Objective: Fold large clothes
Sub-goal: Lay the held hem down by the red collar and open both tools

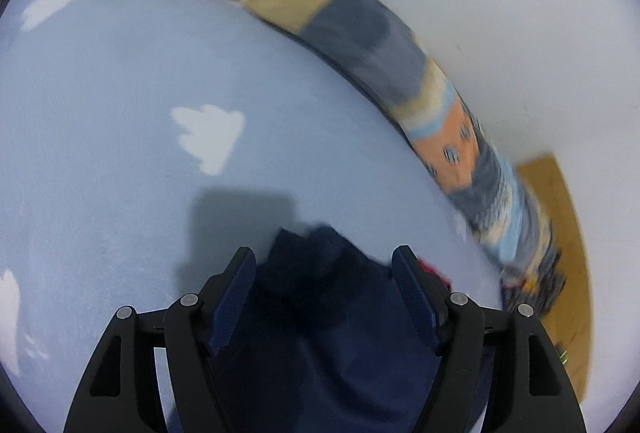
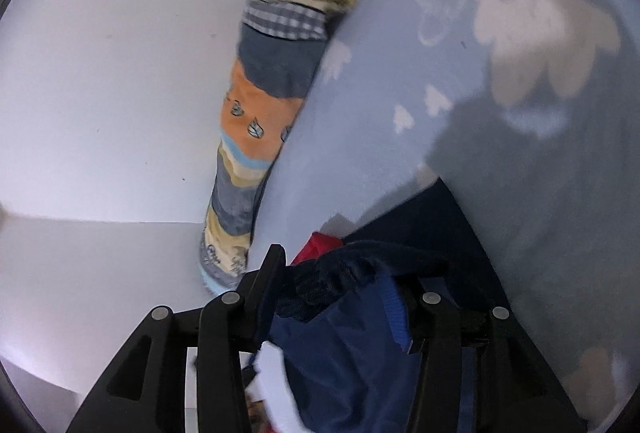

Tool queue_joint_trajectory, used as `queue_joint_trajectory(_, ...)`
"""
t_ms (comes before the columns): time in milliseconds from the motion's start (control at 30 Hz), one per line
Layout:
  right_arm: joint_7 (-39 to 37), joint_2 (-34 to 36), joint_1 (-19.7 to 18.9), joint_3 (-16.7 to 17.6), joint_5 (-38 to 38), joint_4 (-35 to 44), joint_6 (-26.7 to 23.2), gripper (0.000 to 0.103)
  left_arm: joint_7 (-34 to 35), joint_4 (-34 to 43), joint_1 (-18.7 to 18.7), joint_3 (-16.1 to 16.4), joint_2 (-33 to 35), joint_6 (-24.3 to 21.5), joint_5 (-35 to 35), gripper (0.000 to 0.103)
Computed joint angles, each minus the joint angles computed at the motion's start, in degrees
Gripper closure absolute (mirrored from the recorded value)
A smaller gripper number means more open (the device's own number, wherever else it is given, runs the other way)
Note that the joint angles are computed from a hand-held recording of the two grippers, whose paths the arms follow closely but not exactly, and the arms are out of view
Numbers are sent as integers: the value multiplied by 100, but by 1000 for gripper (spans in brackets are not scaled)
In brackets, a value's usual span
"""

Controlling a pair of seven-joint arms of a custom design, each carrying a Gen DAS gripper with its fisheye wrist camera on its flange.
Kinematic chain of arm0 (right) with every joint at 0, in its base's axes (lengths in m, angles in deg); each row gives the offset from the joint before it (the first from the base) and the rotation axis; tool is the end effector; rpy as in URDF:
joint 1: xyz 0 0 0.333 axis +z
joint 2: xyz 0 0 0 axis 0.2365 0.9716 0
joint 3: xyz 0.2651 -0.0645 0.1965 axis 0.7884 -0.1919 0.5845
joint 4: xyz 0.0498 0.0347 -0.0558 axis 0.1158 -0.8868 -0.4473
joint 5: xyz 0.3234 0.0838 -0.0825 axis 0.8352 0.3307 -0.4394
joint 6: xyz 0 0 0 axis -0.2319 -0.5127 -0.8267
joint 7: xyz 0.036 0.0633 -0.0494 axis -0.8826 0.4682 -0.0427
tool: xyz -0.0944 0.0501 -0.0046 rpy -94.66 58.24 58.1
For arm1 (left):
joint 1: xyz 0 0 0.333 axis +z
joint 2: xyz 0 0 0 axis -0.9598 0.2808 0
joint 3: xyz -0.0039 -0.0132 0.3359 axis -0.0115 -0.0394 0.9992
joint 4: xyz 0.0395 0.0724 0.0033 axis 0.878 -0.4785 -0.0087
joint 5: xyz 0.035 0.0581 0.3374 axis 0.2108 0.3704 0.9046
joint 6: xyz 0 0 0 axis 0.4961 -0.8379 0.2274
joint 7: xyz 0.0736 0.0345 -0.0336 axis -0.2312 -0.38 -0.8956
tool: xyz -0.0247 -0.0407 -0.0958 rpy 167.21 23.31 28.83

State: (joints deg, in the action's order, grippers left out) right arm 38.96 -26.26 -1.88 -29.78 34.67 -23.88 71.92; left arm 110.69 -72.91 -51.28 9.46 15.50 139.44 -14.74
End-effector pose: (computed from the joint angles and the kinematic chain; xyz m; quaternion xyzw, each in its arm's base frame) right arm 0.6571 -0.1155 0.4052 -0.4293 0.7558 0.1806 0.4603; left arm 0.5857 0.2067 0.5246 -0.8090 0.4423 -0.3865 0.0215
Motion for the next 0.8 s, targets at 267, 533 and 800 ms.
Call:
queue_joint_trajectory(267, -143, 204, -413, 151, 1880, -297, -260, 48, 1277, -1038, -615, -172, -516, 732, 275, 34)
queue_joint_trajectory(533, -183, 354, -690, 1, 2476, -314, -992, 43, 701, -876, -785, -11, -53, 872, 1149, 34)
queue_joint_trajectory(800, -1294, -185, -90, -246, 1490, -334, 53, 41, 295, -922, -717, -197, 45, 1189, 1504, 37)
